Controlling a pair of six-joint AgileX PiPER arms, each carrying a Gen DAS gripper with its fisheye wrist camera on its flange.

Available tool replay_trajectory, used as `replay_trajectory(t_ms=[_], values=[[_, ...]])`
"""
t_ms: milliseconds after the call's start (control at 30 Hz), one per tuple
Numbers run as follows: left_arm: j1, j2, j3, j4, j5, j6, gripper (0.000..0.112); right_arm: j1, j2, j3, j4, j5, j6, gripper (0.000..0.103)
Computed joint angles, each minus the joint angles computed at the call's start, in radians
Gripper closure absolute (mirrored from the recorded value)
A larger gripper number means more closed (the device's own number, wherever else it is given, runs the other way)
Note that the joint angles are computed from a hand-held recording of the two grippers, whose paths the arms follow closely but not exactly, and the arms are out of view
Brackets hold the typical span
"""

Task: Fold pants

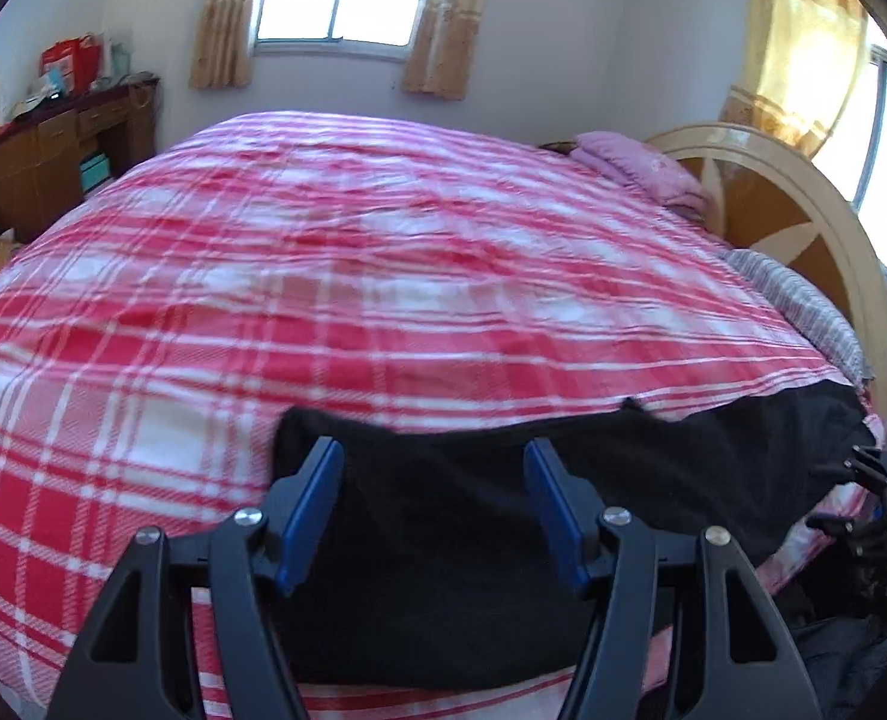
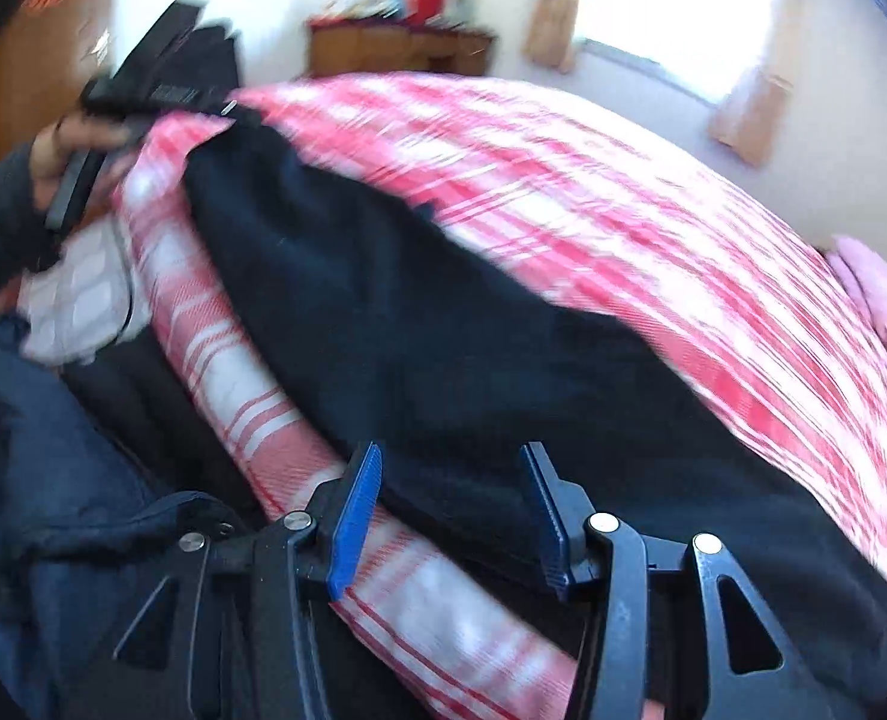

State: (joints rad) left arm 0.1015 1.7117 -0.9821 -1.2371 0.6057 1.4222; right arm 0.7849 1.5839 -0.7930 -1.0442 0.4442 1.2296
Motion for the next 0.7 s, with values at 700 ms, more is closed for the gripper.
replay_trajectory(t_ms=[700], values=[[-0.847,0.162,-0.334,0.401,0.026,-0.420,0.040,-0.646,-0.670,0.315,0.190,0.182,0.019,0.054]])
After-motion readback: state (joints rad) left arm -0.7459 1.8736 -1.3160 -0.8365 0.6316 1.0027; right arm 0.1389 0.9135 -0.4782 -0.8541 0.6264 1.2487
